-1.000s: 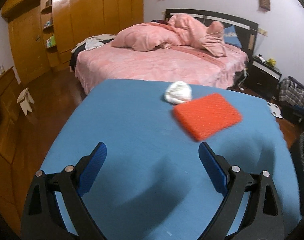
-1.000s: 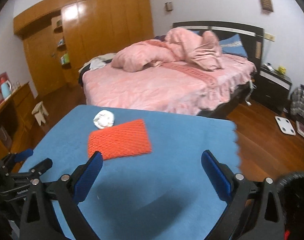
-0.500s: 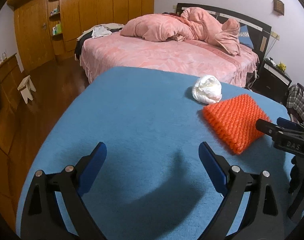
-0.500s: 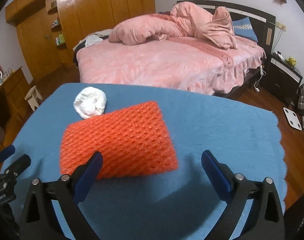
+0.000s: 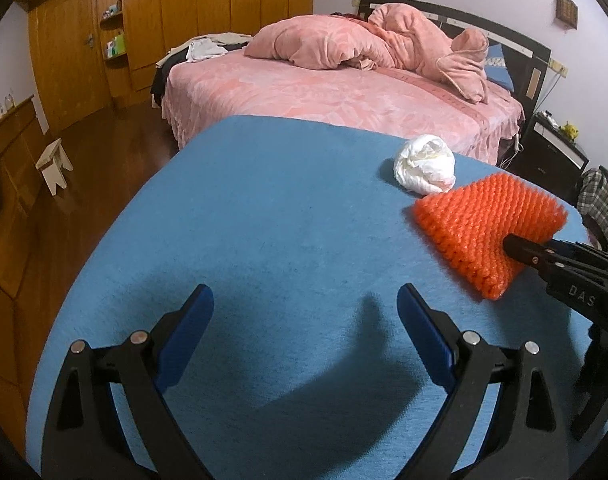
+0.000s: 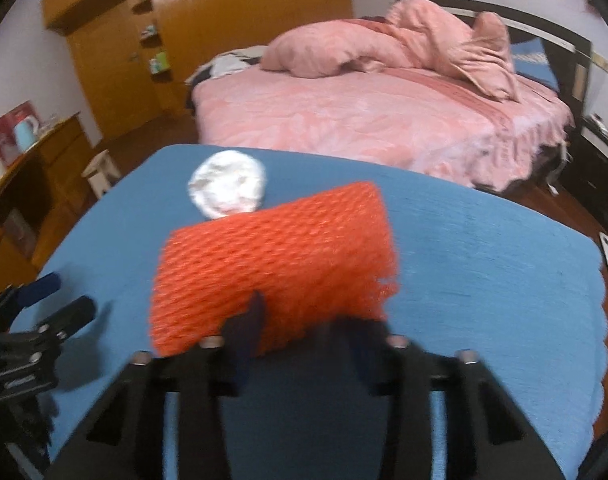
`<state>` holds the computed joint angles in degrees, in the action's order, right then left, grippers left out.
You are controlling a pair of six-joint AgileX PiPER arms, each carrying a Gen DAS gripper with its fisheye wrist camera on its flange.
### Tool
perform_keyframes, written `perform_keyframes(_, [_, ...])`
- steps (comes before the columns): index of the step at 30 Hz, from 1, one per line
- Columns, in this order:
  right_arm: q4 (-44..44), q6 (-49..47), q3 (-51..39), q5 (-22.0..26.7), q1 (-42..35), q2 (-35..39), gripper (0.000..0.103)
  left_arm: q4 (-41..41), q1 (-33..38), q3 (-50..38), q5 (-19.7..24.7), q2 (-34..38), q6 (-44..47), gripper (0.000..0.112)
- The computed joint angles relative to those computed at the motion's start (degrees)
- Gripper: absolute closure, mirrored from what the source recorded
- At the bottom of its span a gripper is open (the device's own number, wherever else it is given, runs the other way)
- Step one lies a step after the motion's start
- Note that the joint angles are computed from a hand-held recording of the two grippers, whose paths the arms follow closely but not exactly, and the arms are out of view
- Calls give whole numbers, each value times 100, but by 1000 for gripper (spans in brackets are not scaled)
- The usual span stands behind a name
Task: Collect trash
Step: 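Grasp the orange mesh pad with the right tool, then grasp the white tissue with the left tool while the right tool holds the mesh pad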
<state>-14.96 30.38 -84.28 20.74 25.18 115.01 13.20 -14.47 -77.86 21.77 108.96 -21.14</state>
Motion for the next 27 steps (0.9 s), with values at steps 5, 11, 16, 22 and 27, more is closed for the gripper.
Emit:
perform_keyframes(5, [286,-195,296,-222,10,-203,89,-72,18,8,19,-2,54,22])
perform_keyframes(11, [109,223,948,-554,-211,-678,90,-246,-3,55,-50,-59,247,22])
perform_keyframes(16, [-23,377,1030,-466,-622,-784,90,-396,-164,-245,-87,77,392,22])
perform_keyframes(22, [-395,639,778,-279,-998,-666,90,-592,-438,-1479,353,804,544,22])
perform_keyframes(27, [-238,416,604,-266,-1129,-553,90,-575,-594,-2976,982,1632,605,22])
